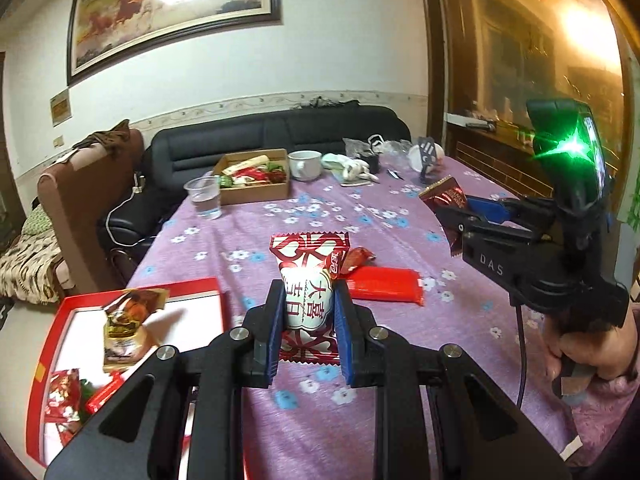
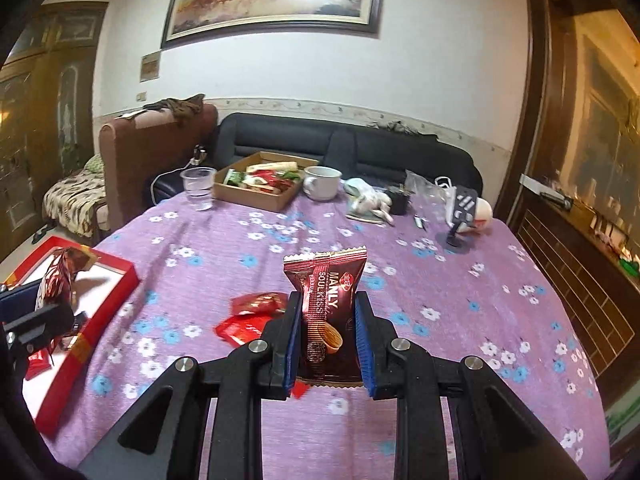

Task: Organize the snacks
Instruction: 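Carry the red-and-white packet and biscuit packet over the tray with both grippers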

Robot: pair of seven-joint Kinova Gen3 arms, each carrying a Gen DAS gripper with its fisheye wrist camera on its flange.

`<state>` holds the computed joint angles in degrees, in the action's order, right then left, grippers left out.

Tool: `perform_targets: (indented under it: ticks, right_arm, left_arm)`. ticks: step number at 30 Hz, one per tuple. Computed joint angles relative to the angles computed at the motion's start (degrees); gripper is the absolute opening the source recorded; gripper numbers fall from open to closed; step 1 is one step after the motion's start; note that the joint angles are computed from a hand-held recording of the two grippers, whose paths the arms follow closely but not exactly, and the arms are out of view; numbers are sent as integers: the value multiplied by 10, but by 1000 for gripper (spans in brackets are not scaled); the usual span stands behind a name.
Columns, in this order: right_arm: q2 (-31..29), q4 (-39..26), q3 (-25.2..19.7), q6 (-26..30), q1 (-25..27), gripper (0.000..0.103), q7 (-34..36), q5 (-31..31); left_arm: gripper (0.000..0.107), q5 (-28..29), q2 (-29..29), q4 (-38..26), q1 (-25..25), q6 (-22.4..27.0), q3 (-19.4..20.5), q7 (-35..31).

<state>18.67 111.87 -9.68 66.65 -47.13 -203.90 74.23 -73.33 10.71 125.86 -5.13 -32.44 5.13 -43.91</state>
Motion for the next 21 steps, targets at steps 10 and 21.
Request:
perform_targets:
  ticks: [10,21]
  right_arm:
    - [31,-48,2,29,-35,25,45,10]
    - [47,-72,12,25,-51,25,71,16]
  left_arm:
    - [21,22,-7,17,-19,-24,-14,-27]
    - [21,30,-7,19,-31,-22,-19,-36]
